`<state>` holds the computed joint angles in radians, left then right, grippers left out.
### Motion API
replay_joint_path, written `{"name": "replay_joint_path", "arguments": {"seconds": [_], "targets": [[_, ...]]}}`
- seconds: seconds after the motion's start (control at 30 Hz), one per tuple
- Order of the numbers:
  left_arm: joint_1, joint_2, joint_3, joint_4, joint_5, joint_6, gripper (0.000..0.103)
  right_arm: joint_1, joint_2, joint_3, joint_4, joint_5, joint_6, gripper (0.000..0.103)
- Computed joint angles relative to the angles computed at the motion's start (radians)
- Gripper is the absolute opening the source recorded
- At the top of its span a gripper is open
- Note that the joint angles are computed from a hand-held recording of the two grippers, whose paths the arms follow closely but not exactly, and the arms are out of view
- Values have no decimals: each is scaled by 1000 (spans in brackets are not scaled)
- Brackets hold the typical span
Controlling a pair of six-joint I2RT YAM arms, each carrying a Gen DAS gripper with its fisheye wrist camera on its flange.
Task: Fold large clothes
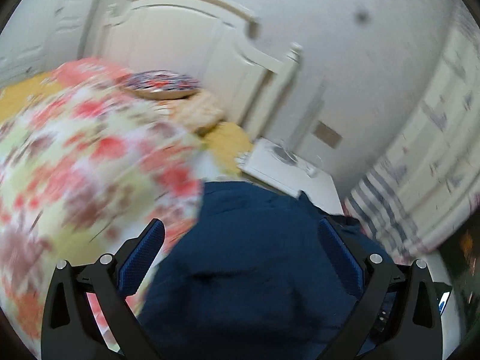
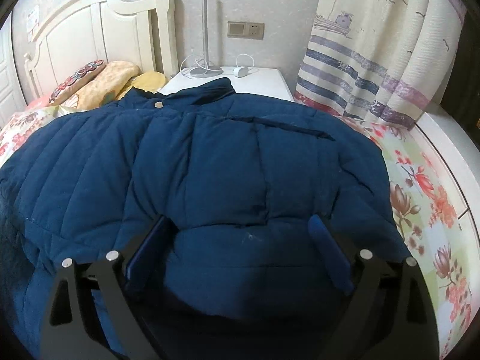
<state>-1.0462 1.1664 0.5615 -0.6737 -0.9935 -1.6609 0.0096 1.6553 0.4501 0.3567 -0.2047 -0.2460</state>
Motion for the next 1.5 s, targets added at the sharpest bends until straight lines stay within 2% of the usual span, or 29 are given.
{"name": "replay_joint_path", "arguments": {"seconds": [0.03,0.13,0.17,0.2,0.23,0.27,0.33,0.4,0.47,0.53,0.63,0.7,0.73,0.8,0.9,0.97,1.03,1.07,1.1,1.13,1.17,1.2,1.27,1.33,1.37,1.43,1.5], "targets": [[88,27,22,106,53,169,98,2,0,2,-2,0,2,94],[236,132,31,338,199,402,98,-7,14,12,-3,-10,0,94],[299,192,22,439,294,484,98,-8,19,16,-2,-13,0,94],[342,257,33,474,364,517,98,-13,27,22,-1,-17,-3,94],[386,373,74,467,435,531,98,-15,29,25,-2,-20,-4,94],[396,442,103,457,455,550,98,-15,29,25,-4,-22,-4,94],[357,533,178,378,388,593,99,-18,29,26,-6,-28,-4,94],[360,502,206,326,403,613,98,-22,31,29,-10,-35,-3,94],[349,418,210,320,345,617,98,-21,34,32,-11,-36,-2,95],[352,415,274,286,274,646,98,-19,35,35,-14,-33,-2,96],[421,496,349,319,361,752,98,-19,37,36,-13,-35,0,96],[473,646,444,281,421,786,98,-18,36,35,-13,-33,-1,96],[506,726,470,285,484,816,99,-19,36,35,-14,-36,-1,96],[505,744,427,368,468,808,99,-22,40,36,-11,-46,-3,96],[513,701,426,338,490,820,98,-19,44,38,-11,-42,1,96],[504,619,359,376,416,817,98,-20,44,38,-13,-44,0,97],[541,557,306,403,389,798,98,-20,44,39,-14,-44,1,97],[581,548,285,405,428,776,98,-20,44,39,-14,-44,1,97],[629,563,269,421,509,788,98,-20,43,39,-16,-44,0,97],[652,583,248,461,549,832,99,-20,42,39,-17,-46,-1,97],[640,591,237,485,529,856,99,-19,43,39,-16,-47,-1,97],[620,587,232,484,498,865,98,-18,44,38,-15,-46,0,97],[565,551,235,425,432,815,98,-19,45,40,-15,-48,2,97],[448,450,169,444,356,745,98,-19,47,39,-14,-50,1,97],[393,436,170,418,333,710,98,-20,47,40,-15,-50,0,97],[261,459,193,347,291,659,98,-19,47,40,-15,-49,0,97],[200,536,232,308,270,648,98,-21,47,42,-17,-51,-1,97]]}}
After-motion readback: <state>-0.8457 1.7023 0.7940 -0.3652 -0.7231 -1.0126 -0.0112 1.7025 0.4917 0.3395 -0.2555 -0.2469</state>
